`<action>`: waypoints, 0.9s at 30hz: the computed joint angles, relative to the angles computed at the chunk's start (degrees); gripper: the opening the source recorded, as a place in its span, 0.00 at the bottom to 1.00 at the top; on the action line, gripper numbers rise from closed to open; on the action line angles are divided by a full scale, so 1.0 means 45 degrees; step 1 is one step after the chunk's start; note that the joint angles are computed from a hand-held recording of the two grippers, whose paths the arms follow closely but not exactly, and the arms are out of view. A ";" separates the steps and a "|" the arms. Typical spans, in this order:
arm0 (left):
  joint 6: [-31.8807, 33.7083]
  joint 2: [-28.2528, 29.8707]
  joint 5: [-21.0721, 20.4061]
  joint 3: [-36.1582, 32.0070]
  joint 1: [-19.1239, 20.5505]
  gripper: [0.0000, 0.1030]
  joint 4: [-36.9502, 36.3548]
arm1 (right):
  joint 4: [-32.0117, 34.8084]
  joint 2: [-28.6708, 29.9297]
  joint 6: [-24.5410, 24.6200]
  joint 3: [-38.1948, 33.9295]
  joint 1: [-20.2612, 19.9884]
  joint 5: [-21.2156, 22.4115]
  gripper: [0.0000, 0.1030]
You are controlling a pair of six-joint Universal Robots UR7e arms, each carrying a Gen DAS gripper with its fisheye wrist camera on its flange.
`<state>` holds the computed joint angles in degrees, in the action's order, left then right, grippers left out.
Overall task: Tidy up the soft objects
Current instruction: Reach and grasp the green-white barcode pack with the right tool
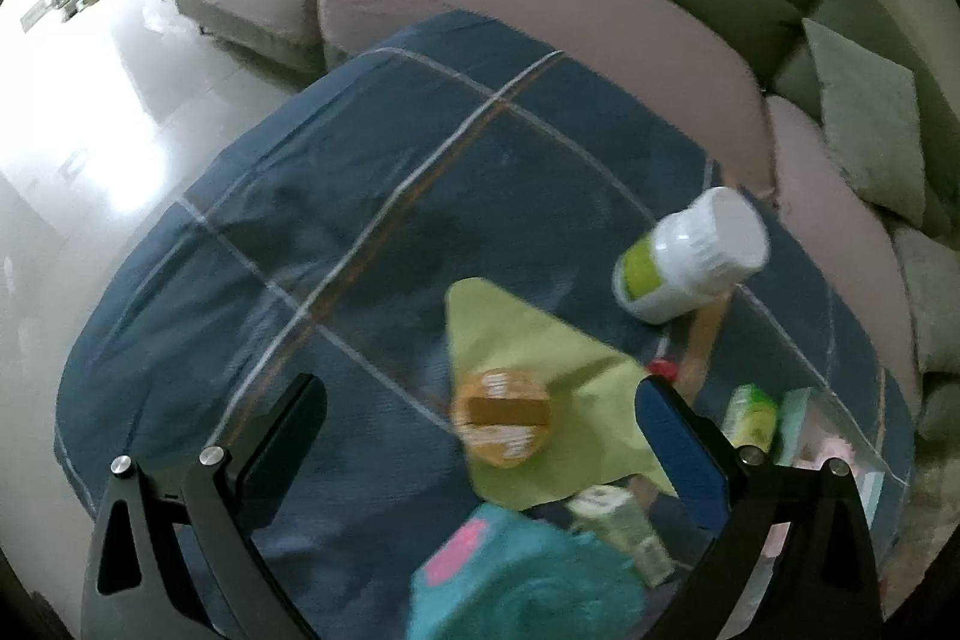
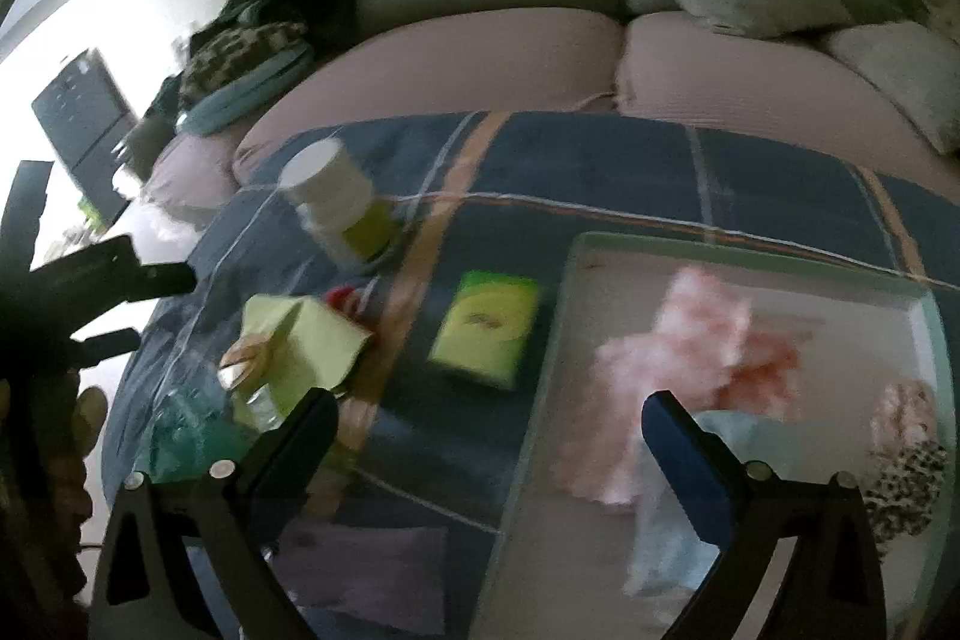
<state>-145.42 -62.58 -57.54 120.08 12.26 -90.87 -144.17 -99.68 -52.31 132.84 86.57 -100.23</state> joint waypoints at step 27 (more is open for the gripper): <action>0.1456 -0.0708 -0.0623 0.1818 0.0438 0.99 -0.3232 | 0.1570 0.0350 -0.1547 0.1035 0.0494 -0.0855 0.59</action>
